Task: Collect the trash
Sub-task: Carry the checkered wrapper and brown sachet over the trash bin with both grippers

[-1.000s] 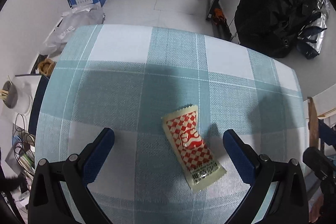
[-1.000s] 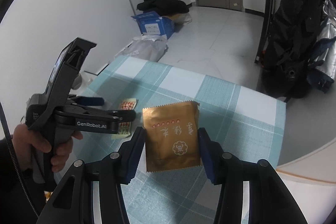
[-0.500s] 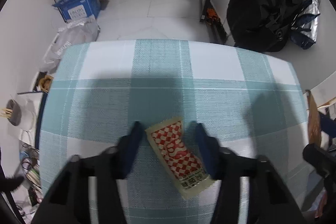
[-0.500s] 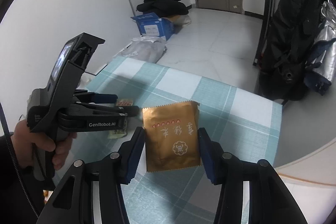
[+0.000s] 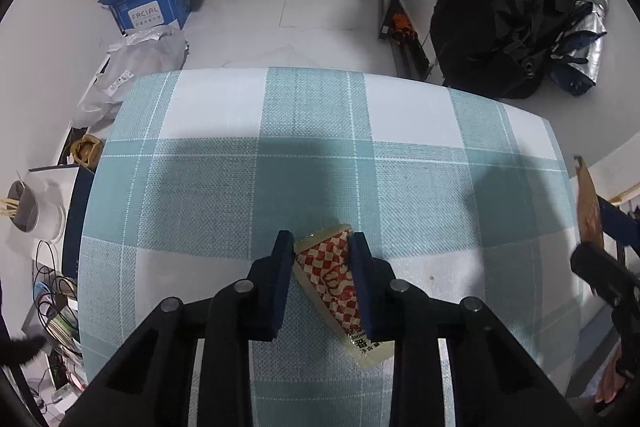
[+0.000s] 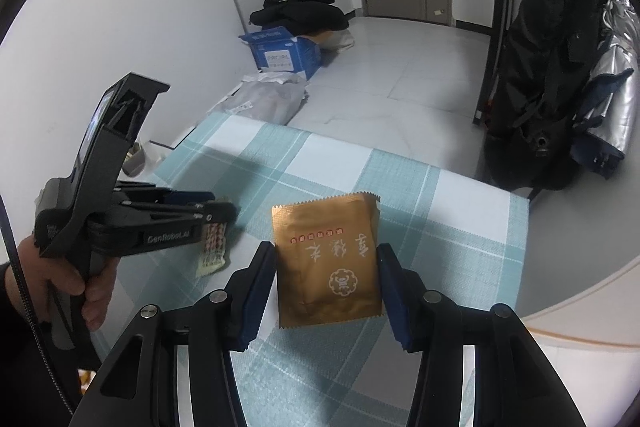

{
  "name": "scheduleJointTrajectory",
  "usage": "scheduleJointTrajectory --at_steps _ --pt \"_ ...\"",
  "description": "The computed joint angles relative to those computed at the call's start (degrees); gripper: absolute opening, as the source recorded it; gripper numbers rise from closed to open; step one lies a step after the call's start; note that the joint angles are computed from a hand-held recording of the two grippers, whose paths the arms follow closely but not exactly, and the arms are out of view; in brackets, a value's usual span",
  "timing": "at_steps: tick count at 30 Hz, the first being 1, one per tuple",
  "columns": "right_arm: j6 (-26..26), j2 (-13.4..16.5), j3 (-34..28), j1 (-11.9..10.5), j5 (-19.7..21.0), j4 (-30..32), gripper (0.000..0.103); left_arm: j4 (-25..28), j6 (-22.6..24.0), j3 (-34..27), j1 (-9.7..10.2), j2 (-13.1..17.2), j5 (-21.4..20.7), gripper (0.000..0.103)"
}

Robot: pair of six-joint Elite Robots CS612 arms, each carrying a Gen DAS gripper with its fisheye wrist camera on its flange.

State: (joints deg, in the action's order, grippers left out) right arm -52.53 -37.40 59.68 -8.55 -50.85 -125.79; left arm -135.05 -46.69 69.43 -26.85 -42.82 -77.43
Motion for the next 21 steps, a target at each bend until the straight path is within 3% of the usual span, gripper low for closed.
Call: scheduleJointTrajectory --at_steps 11,16,21 --pt "6.7 0.85 -1.43 0.6 -1.87 -2.49 0.05 -4.28 1.23 3.54 -0.41 -2.24 2.51 0.021" --pt "8.82 0.26 -0.73 0.98 -0.91 -3.46 0.05 -6.65 0.84 5.71 -0.56 -3.57 3.59 0.021" --pt "12.84 -0.17 -0.87 1.3 1.0 -0.51 0.05 -9.78 2.32 7.89 -0.75 -4.84 3.98 0.021"
